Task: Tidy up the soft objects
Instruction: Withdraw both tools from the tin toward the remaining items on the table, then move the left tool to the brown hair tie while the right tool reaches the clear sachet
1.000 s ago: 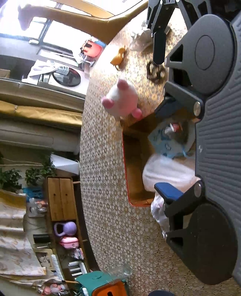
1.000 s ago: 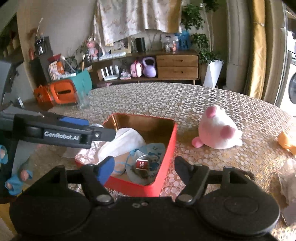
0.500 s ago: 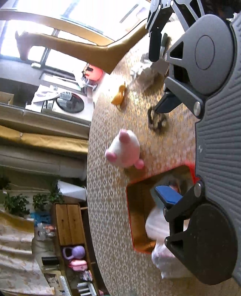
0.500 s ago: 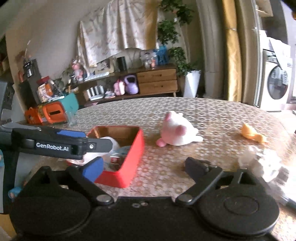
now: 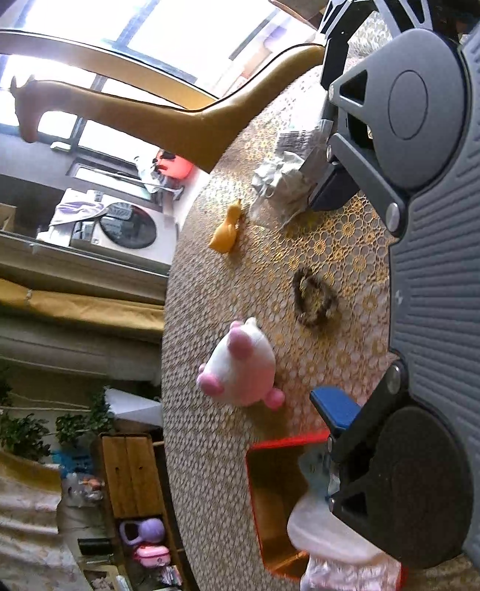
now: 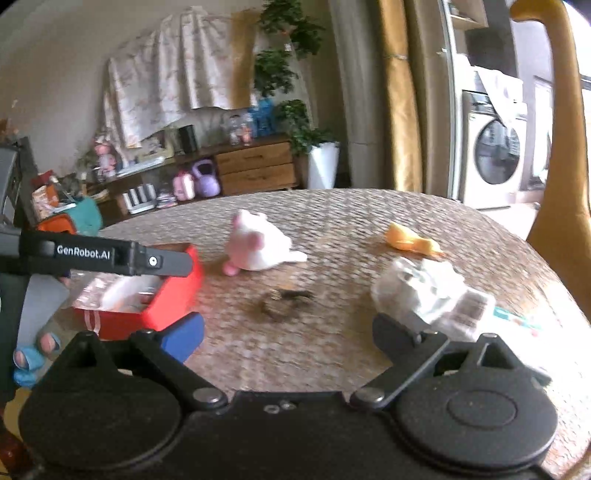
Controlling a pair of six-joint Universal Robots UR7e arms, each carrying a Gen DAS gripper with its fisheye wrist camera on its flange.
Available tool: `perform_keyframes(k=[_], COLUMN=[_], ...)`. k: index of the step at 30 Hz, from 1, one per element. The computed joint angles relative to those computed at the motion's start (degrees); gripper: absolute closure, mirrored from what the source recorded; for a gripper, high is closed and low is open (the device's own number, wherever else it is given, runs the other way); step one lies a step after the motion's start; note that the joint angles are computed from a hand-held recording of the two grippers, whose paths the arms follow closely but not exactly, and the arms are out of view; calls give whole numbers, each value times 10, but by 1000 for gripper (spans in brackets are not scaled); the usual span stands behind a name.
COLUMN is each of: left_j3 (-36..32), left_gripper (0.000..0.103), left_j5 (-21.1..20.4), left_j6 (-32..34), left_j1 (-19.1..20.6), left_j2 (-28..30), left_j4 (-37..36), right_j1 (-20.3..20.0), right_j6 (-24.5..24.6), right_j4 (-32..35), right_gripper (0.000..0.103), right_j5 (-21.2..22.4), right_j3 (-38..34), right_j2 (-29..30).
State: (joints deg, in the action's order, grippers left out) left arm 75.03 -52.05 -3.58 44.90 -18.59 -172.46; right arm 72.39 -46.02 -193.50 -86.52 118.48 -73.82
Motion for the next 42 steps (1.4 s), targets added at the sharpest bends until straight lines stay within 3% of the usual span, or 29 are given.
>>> perform_keyframes(k=[10, 17, 27, 40, 42], left_j3=[-146, -248, -377, -446, -449], left_gripper=[1, 1, 1, 2, 6], left_j5=[11, 47, 74, 92, 89], left_j6=[-50, -16, -21, -5, -3], left_j1=[15, 23, 41, 52, 53], left_j2=[98, 171, 249, 293, 296], left_j4=[81, 106, 174, 197, 200], right_j1=[-39, -59, -57, -45, -43], right_j6=[30, 79, 116, 125, 125], right_j4=[-34, -37, -38, -55, -63], right_gripper=[5, 11, 22, 35, 38], right_j5=[-29, -32, -59, -89, -96], right_j3=[-31, -74, -135, -174, -177], right_j2=[36, 77, 133, 174, 181])
